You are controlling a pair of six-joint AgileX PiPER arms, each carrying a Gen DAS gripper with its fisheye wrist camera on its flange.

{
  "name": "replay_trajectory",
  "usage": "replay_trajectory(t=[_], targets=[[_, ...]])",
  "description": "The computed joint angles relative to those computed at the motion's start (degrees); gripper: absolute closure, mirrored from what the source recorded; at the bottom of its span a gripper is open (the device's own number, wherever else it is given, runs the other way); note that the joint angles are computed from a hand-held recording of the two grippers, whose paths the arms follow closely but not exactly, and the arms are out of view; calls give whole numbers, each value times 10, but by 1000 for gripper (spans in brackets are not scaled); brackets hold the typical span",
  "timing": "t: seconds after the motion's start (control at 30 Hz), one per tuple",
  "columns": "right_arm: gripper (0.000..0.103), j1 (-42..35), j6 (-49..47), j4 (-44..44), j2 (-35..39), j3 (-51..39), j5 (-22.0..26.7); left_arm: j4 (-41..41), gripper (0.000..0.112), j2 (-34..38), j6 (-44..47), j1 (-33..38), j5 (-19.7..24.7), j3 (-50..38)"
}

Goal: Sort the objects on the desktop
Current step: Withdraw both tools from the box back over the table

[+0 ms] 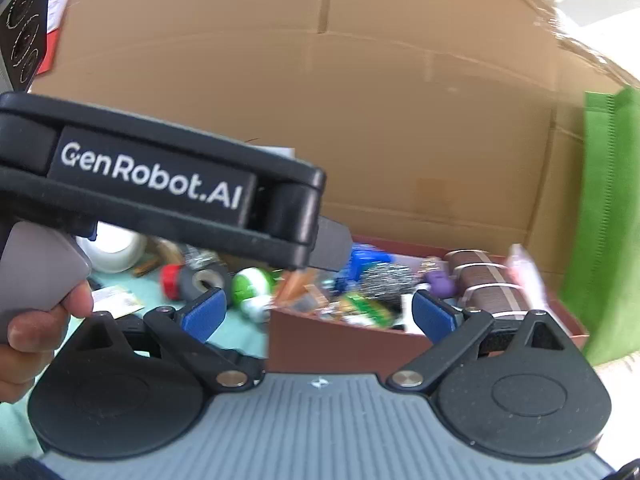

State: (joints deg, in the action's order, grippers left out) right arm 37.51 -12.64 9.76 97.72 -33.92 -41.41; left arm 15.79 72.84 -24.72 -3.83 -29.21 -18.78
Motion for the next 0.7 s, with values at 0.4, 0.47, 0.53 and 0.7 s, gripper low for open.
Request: replay_trajectory(t=[0.4,0.47,0.53,0.7], targets=[[6,104,-9,32,55,-58,47,353,11,-80,-199,386,-119,137],[6,115,-4,27,64,-67,50,402,11,-58,-194,473,-155,143],[6,124,-8,28,72,-81,61,445,11,-28,-183,551,-185,145],[6,146,-18,41,97,-114,95,488,11,71,-130,671,-220,138]])
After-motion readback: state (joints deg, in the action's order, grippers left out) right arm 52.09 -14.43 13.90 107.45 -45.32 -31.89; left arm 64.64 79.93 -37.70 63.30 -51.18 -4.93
